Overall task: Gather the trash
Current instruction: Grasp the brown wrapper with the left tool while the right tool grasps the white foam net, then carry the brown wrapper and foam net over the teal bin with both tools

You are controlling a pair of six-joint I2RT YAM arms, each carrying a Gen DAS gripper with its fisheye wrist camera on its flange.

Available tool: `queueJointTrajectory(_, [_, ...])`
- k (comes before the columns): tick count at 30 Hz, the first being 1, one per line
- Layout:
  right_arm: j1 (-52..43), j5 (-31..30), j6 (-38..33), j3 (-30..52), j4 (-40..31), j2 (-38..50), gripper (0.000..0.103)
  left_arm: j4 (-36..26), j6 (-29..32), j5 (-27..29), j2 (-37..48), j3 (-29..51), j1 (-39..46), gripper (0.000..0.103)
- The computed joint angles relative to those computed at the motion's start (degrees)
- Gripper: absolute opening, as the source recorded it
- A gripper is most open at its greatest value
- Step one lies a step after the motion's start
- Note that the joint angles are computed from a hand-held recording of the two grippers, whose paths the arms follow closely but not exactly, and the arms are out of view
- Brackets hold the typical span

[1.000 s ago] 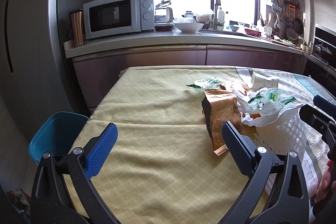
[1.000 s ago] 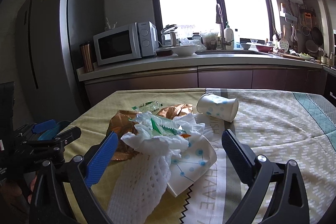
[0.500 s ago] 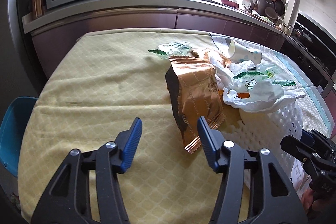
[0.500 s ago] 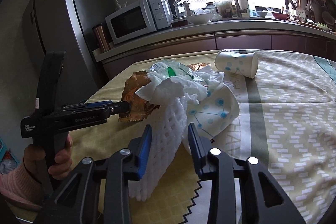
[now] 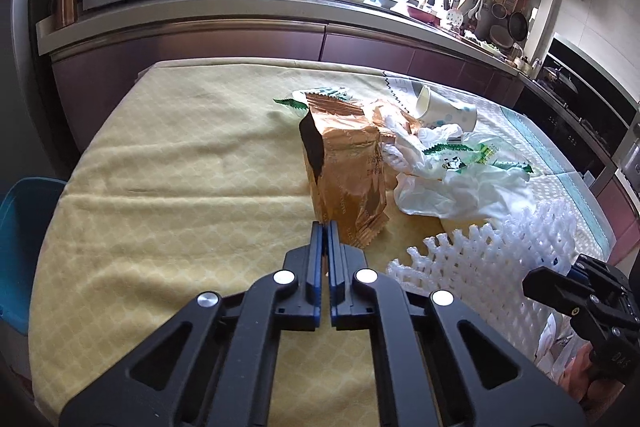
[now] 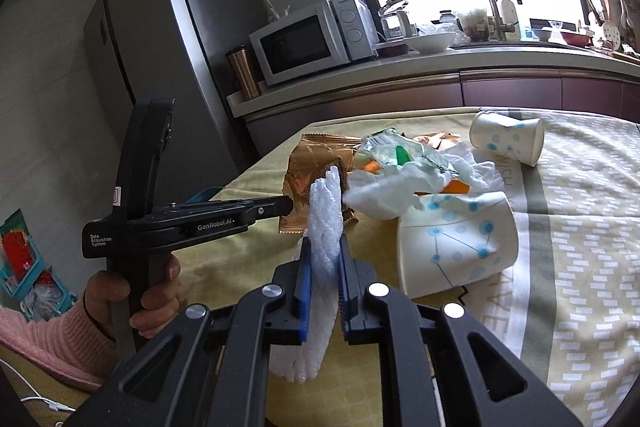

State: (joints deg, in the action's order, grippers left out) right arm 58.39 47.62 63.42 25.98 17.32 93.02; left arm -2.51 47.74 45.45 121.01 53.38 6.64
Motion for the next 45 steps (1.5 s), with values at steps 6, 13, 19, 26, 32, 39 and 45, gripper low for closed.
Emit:
queueJointTrajectory(6, [-1.6,-3.1,-7.5,2.0,6.0,1.8,0.010,-4.0,1.5,2.4,-1.2,2.7,5.6,0.003])
queueJointTrajectory(13, [-7.7,-10.9,-17.3,7.1,11.7,5.8,0.010,-8.2,2.7,3.8,-0.2,8.6,12.8,0.003])
queueJointTrajectory(19, [-13.2,-18.7,-25.5,16.1,11.2,10.2,0.010,-9.6,1.1,4.2,1.8,14.9,19.1,0.003])
queueJointTrajectory(26, [-18.1,-28.0,-33.1,31.8,7.4,18.6,0.010,-9.8,-5.1,1.9,7.5,25.5,23.7,0.003])
queueJointTrajectory(32, [-21.7,-35.9,-35.8,48.5,0.3,28.3,0.010,-9.7,-9.9,-1.4,13.7,35.2,25.4,0.003])
queueJointTrajectory(39, [-23.7,-40.6,-36.7,71.7,-13.4,41.8,0.010,-12.4,-12.9,-6.0,21.8,46.8,24.9,0.003])
queueJointTrajectory(45, [-24.4,-42.5,-35.6,94.4,-27.4,55.1,0.010,-14.9,-14.4,-9.8,28.3,55.0,23.6,0.003])
